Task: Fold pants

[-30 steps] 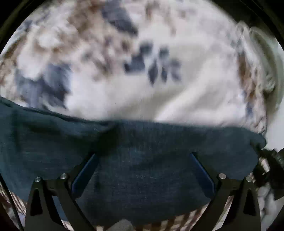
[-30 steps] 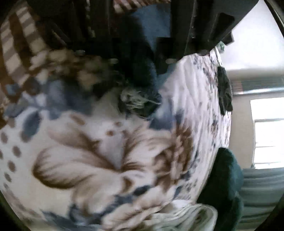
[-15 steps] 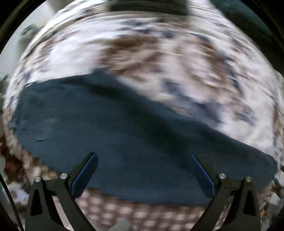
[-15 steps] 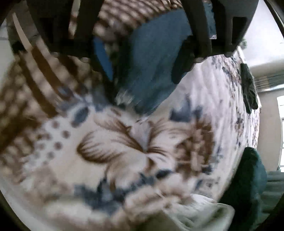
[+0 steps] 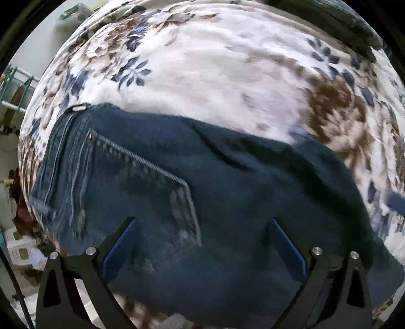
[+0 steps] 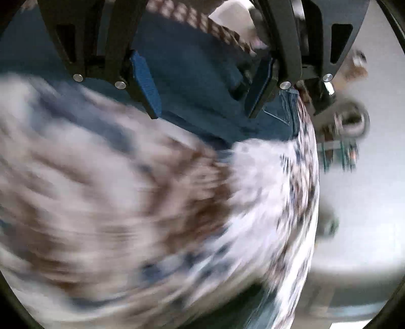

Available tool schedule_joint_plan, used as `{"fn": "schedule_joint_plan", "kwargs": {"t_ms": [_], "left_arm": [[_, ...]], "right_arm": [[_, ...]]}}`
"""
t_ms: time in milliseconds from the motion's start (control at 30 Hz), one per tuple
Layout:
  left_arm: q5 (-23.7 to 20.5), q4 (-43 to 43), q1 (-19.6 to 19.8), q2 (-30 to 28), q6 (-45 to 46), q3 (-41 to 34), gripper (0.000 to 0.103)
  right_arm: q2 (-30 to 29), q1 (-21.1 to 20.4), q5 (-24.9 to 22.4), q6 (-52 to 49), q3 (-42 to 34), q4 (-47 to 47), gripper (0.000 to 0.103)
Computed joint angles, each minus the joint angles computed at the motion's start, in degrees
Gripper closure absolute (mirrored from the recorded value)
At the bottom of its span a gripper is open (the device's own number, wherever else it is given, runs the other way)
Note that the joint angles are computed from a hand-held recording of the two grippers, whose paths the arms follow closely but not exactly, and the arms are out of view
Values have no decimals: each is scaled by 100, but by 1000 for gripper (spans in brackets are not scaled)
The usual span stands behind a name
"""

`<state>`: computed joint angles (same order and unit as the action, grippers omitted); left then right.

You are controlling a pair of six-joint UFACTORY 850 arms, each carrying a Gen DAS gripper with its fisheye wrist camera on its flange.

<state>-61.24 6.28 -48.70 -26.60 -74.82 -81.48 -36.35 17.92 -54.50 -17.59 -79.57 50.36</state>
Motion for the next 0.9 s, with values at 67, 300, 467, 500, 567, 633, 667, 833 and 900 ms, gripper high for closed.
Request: {"fn": "schedule_joint_plan", "kwargs": {"t_ms": [67,300,467,500,567,633,667,833,900], "left_arm": [[153,-71,87,55,192,167,0],[636,-368,202,222,593,537,0],[848,-457,225,417,706,813,0],[858,-480,231,437,741,843,0],[886,-532,325,467,878,874,0],[904,-545,335,505,915,915,0],[899,-537,335,508,928,918,0],[905,-534,358,499,994,906,0],[890,-508,336,494,1021,890,0]], "right_arm": [[-892,335,-365,463,-1056,-488,32],[-1600,483,-857,1089,-1761,-645,90],[-1633,294,-709,1177,-1810,-318,102],[-1693,350,-817,1150,-1967,-558,101],[-1843,407,-1168,1130,-2286,-704,97],[-1979,434,-1562,1118,-2567,-770,75],[-1965,465,-1585,1092,-2608,-912,55],[-1922,599,-1294,1238,-2388,-1053,99],[-1721,432,-662,1674,-2074,-1002,103]]}}
